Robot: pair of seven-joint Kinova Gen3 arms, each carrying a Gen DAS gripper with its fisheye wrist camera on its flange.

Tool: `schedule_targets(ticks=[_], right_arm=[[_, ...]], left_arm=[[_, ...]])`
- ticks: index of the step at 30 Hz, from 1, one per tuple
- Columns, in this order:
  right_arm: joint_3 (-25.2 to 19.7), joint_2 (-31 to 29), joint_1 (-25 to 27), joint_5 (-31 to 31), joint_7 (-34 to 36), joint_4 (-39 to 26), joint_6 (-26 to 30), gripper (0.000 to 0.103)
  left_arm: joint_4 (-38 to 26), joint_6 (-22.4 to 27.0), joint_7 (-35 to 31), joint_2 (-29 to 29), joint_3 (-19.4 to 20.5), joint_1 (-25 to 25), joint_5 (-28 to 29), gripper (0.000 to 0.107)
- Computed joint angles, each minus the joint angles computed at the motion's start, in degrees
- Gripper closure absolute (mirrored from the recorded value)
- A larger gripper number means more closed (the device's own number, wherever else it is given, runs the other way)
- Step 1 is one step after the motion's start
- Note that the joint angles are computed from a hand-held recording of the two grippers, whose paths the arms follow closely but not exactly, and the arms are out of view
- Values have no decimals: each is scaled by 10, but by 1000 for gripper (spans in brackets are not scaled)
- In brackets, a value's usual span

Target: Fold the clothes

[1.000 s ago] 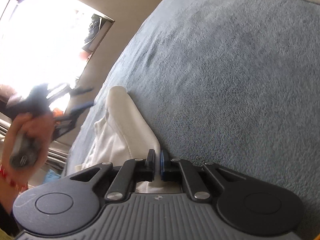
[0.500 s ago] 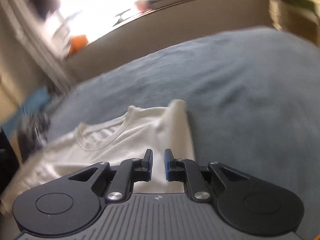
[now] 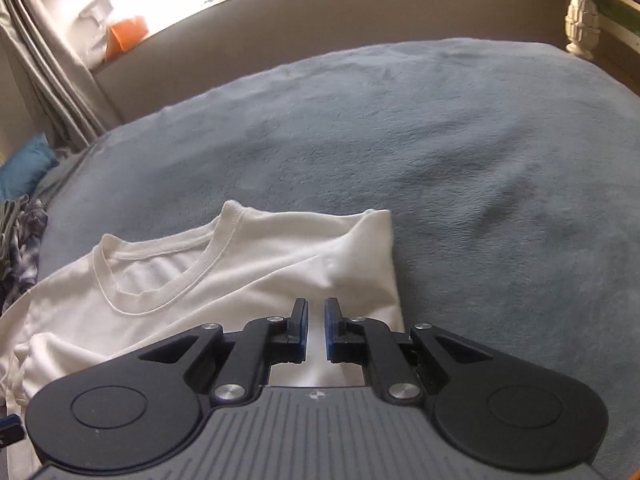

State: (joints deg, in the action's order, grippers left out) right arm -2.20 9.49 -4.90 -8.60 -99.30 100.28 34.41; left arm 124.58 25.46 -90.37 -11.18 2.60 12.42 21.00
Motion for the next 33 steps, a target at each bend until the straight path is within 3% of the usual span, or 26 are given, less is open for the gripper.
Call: schedule_targets(ticks=[3,6,9,12,15,17,19,22,25,29,33], right_arm=[[61,48,-53,26,-64,-45,33,97],[141,61,-110,-12,-131,-55,27,96],[157,36,-129,-38,-135,-44,17,93],[88,25,-106,-33,-72,-70,59,92],[8,32,-98,28,-2,-106,104,85],[-31,39,-98,75,45,-113,107,77],[-48,53,-108,121,91,-125,117,77],[-111,81,-81,178,159,-154,153,77],[-176,105,-52,223,220,-180,192,77],[-209,118,-47,235,306,-193,218,77],[-192,141,-75,231,378,-230,260,76]], left_arm=[[6,-23,-57,-2,-61,67,31,67],[3,-65,-77,12,-108,142,35,67],[-26,-59,-41,42,-152,209,-2,67],[-46,-51,21,80,-118,191,-71,67],[-57,-21,91,106,-42,114,-127,68],[-47,-31,126,105,-23,97,-141,68],[-50,-25,139,104,-44,120,-153,68],[-56,-16,135,104,-112,189,-156,68],[-51,-19,97,103,-126,193,-123,68],[-49,-19,41,102,-134,190,-83,67],[-45,-22,19,102,-134,186,-67,67]])
